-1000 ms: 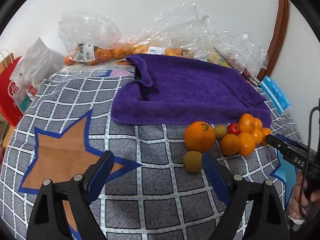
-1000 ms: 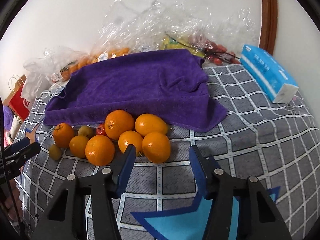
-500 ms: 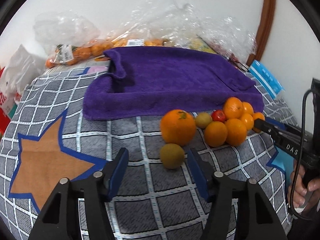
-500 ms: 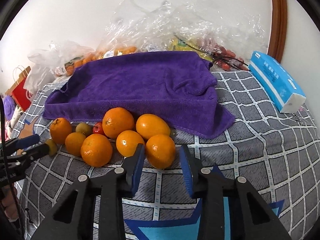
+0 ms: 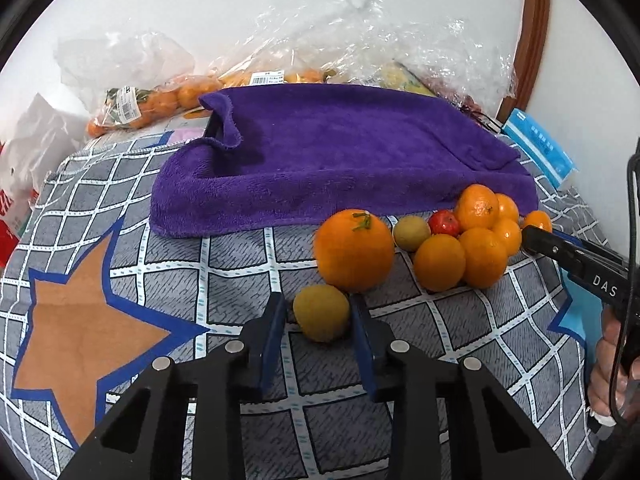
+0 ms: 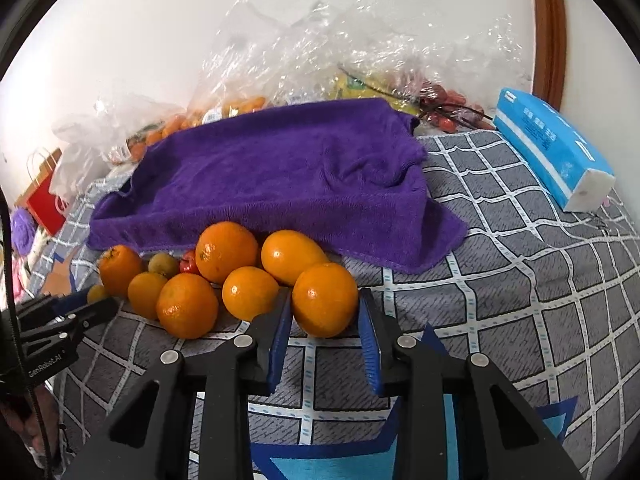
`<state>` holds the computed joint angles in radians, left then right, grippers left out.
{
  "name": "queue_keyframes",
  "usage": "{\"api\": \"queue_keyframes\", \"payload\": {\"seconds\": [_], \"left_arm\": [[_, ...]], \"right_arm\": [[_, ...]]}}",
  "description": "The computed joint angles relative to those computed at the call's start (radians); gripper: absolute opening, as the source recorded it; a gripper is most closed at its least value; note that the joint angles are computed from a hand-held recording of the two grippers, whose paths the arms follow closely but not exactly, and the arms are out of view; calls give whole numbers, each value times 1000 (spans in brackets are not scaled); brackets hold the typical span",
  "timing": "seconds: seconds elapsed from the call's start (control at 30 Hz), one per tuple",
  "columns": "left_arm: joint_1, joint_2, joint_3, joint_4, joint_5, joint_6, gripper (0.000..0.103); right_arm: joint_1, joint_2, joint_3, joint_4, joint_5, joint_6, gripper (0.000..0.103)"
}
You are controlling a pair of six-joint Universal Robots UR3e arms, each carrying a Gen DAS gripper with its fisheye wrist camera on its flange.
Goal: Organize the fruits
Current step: 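Grasp the small yellow-green fruit with the left tool while the right tool grasps a tangerine, then carry both held fruits up and over onto the purple towel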
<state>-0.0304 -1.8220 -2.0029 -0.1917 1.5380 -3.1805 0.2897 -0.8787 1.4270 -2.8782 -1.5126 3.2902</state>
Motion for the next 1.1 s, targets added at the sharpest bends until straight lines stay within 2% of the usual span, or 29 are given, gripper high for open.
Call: {"api": "queue_keyframes", "payload": {"seconds": [0.17, 0.23, 0.33, 0.4, 0.53, 0.63, 0.7, 0.8, 0.93, 1.1], "left_arm": [[2, 3, -4, 3, -1, -3, 30], [27, 16, -23, 14, -40, -6, 27], [94, 41, -75, 49, -152, -17, 26], [118, 49, -98, 69, -191, -27, 26], [121, 58, -125, 120, -214, -27, 26], [128, 74, -147, 140, -200, -58, 26], [139, 98, -149, 98, -196, -67, 26], [179, 157, -159, 35, -240, -59, 26], [166, 199, -85, -51, -169, -52, 26], [194, 228, 7, -139, -189, -71, 26]], "right_arm": [[5, -22, 56, -90, 3, -1, 32], [8, -30, 79, -128, 2, -2, 32], [14, -36, 102, -182, 2, -13, 32], [18, -40, 115, -208, 9, -23, 32], [8, -46, 133, -234, 45, -21, 32], [10, -53, 141, -238, 16, -2, 32], [15, -61, 134, -217, -9, 3, 32], [21, -85, 113, -176, -29, 9, 32], [33, -106, 27, -93, -59, 6, 32], [33, -108, -107, 1, -40, -5, 32]]}}
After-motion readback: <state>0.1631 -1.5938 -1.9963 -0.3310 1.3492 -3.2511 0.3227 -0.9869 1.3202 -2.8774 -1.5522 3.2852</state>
